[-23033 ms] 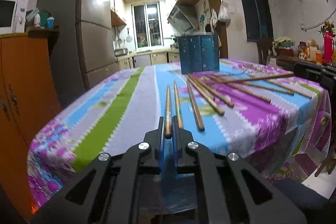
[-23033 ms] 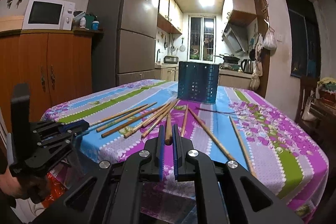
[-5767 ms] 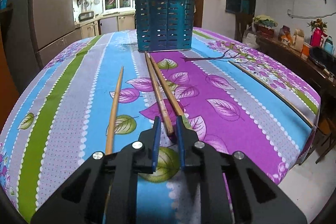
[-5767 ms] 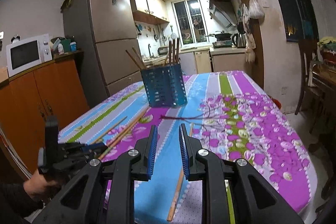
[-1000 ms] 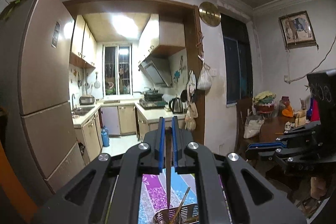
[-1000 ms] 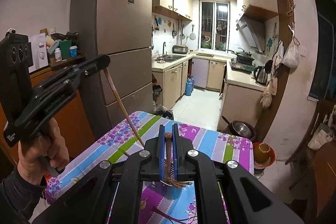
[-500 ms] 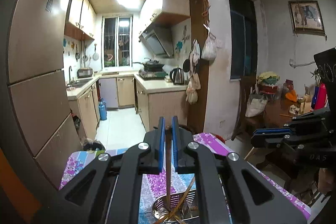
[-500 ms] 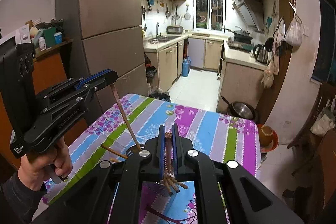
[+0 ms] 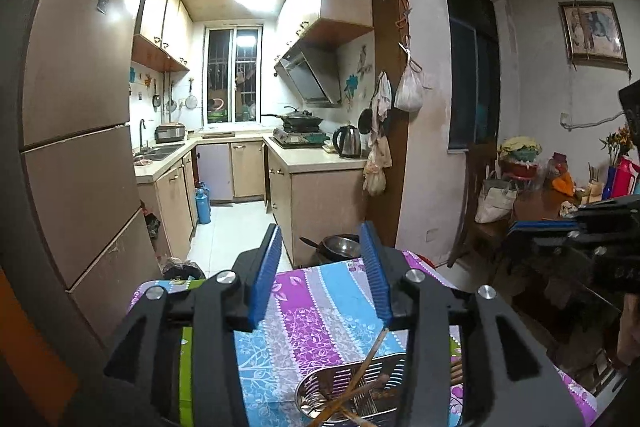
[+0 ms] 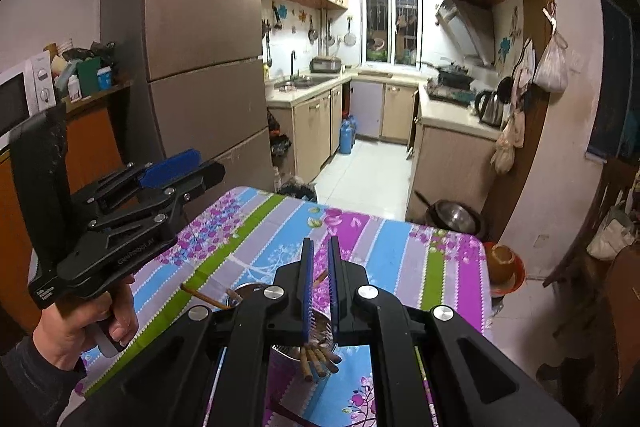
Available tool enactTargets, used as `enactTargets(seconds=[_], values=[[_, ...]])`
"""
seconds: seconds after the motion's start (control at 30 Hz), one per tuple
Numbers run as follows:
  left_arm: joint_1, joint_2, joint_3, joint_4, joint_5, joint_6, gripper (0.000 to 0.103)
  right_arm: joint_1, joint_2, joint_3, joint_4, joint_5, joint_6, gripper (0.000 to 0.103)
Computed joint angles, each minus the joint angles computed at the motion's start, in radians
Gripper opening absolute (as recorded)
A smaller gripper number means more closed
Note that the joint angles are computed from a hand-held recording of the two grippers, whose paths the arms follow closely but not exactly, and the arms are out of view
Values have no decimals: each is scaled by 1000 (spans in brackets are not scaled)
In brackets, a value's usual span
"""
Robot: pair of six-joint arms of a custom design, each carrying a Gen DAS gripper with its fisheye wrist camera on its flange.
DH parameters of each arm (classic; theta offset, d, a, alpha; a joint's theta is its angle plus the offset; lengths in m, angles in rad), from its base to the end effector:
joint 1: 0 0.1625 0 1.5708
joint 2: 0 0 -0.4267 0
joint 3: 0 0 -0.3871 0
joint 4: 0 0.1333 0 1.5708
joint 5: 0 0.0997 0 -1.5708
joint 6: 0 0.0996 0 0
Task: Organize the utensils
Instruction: 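Lower the chopsticks into the blue holder and open both grippers, then move both grippers back down to the last two chopsticks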
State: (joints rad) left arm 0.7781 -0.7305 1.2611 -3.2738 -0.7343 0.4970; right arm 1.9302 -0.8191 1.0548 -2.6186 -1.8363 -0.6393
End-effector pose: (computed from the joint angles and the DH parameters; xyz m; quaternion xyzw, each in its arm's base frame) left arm -0.3901 -0.6754 0.3173 0.2780 0.7434 -0.5498 0.2602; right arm 0.3838 -0.7169 0.3901 0.3902 -0.8244 0.3707 0.1750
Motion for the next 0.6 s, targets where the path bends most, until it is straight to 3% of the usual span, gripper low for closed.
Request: enactTargets(seconds=[0.1,0.17,0.23,0.37,0.5,0.6], values=[[-30,-49,82,-87,13,45,49,10,-95,156,-128,51,-22,11],[-62,-103,182,-190,31,93,63,6,-170,296,-255,92,-41,24],[-103,-177,339,-337,54,149,73,-3,-265,497,-422,142,-63,38],[-180,-295,668,-592,148,233,79,-56,-387,872,-714,238,-68,41],[-219,-359,914,-637,242,94,80,-115,-374,1128,-899,251,-15,41],[-227,-377,1072,-595,288,-85,80,-136,-302,1234,-1013,225,32,41]])
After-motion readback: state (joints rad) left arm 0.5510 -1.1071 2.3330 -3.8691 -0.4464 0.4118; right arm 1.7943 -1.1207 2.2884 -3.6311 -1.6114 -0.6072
